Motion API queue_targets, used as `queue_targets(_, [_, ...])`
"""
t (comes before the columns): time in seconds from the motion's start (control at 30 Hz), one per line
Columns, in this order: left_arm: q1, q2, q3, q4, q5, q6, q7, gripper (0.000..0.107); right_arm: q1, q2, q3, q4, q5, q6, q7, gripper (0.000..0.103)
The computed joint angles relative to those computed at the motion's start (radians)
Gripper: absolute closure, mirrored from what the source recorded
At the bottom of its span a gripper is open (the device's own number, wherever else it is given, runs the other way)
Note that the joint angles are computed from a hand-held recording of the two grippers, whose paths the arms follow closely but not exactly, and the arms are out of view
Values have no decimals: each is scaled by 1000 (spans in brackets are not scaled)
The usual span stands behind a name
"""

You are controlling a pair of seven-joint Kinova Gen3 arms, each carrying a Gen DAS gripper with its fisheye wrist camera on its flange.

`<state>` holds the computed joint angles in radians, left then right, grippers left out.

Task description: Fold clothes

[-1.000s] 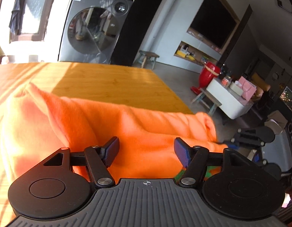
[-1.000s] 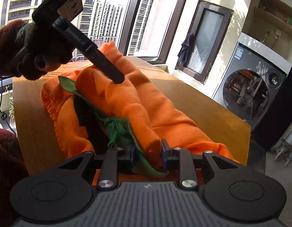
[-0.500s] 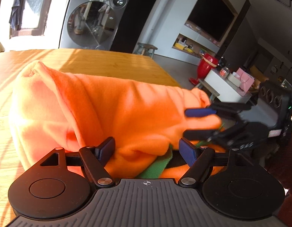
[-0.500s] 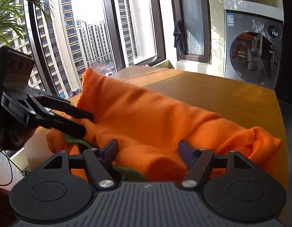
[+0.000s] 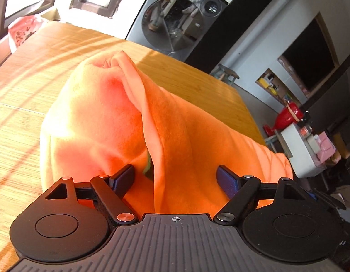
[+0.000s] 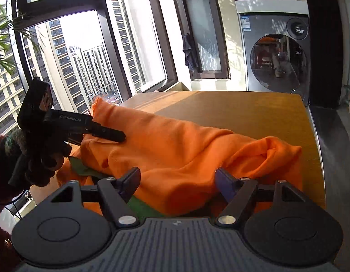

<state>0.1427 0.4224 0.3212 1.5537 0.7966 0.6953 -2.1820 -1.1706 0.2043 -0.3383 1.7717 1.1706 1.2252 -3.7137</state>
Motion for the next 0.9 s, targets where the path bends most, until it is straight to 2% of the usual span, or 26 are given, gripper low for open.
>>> queue_targets(0.07, [-21,5,13,5,24,13,-33,29,35,-39,-18,30,-42,-9,-81,30])
queue_targets(0.17, [-49,29,29,-4,86,58,-92,44,80,-79,7,105,-57,-119,-203,32])
queue_targets(0.23, [-17,37,-22,-11,148,91,-150,56,100,-70,28,142,-8,-193,-265,48])
queue_targets(0.27, [14,26,-68,-9,187,103,-190,61,135,-59,12,144,13,-215,-271,63])
queue_targets(0.3, [35,13,-99,-5,219,106,-231,70,150,-43,8,135,35,-221,-262,71])
queue_targets(0.33, [43,2,-111,1,245,103,-272,78,147,-28,13,120,53,-210,-236,75])
queue_targets(0.4, [20,-17,-80,17,283,78,-353,85,121,-11,21,83,80,-158,-166,83])
queue_targets(0.53, [-152,-105,98,106,331,81,-516,86,53,-28,-10,80,163,-51,-108,86])
queue_targets(0.6, [-207,-136,129,160,362,130,-597,86,15,-26,-35,74,165,7,-72,86])
queue_targets(0.63, [-210,-144,117,184,372,158,-620,86,0,-20,-44,72,156,23,-61,86])
queue_targets(0.7, [-159,-156,42,223,370,189,-619,86,-20,-3,-55,61,109,30,-34,86])
queue_targets(0.77, [-99,-160,-21,251,320,166,-565,86,-31,23,-53,43,34,25,-1,86])
queue_targets(0.83, [-64,-153,-55,263,285,149,-514,83,-44,53,-41,20,-29,23,38,86])
queue_targets(0.9, [-44,-152,-74,272,285,140,-510,82,-65,72,-21,5,-46,26,54,82])
